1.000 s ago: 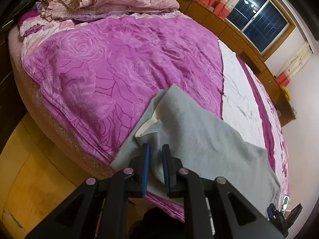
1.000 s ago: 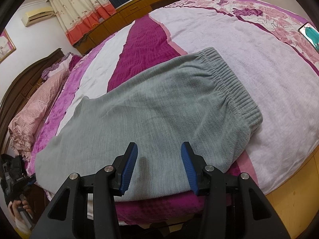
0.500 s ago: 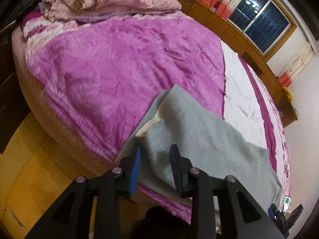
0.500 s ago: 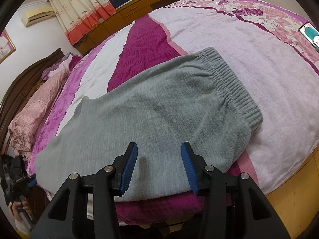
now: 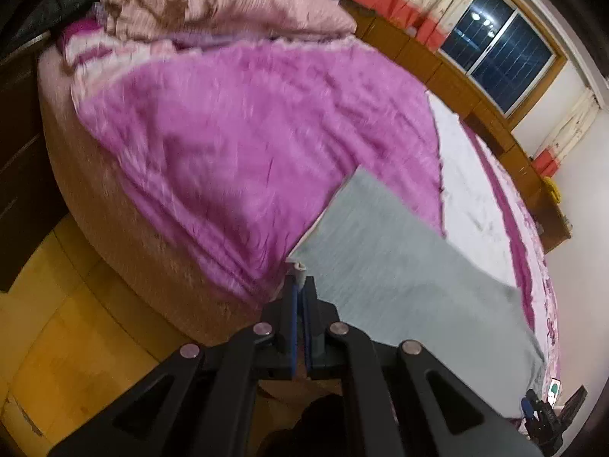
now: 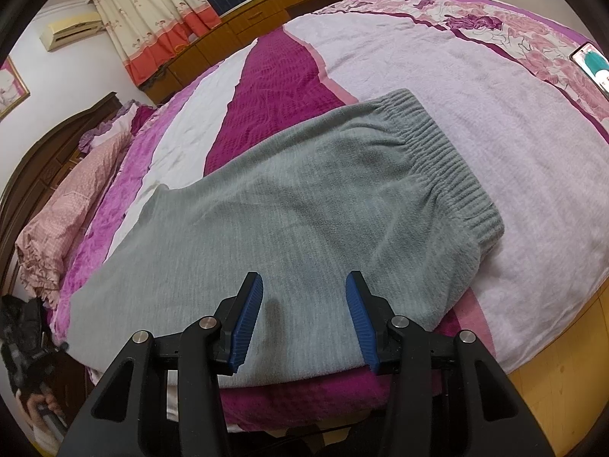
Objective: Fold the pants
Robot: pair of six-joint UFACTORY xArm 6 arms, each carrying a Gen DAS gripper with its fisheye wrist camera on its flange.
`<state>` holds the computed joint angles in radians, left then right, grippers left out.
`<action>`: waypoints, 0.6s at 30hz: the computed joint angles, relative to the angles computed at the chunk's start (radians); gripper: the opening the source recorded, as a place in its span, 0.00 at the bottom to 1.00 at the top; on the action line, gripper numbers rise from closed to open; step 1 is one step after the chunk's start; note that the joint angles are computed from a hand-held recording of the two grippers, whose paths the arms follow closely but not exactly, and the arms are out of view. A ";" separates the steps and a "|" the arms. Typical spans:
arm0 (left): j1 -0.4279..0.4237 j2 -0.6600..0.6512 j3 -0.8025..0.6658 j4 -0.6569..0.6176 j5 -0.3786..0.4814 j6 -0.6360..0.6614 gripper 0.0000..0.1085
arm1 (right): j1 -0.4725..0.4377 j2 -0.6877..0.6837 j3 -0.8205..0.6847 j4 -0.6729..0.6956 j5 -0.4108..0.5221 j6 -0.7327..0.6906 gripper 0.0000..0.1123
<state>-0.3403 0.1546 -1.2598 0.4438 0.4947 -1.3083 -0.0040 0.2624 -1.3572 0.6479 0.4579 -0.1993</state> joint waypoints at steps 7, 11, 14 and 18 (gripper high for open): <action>-0.049 0.021 -0.105 0.086 0.214 0.042 0.05 | 0.000 -0.001 -0.002 -0.023 0.009 0.017 0.35; -0.066 0.007 -0.148 0.130 0.251 0.069 0.05 | 0.008 -0.013 -0.014 -0.058 0.018 0.021 0.35; -0.068 0.048 -0.217 0.114 0.236 0.123 0.07 | 0.013 0.000 -0.056 -0.092 0.023 0.013 0.35; -0.070 0.177 -0.369 0.048 0.237 0.245 0.07 | 0.004 0.082 -0.192 -0.161 0.049 0.043 0.35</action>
<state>-0.4100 0.3313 -1.6288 0.4917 0.7321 -1.0631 -0.0005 0.3443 -1.5488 0.4873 0.5071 -0.1562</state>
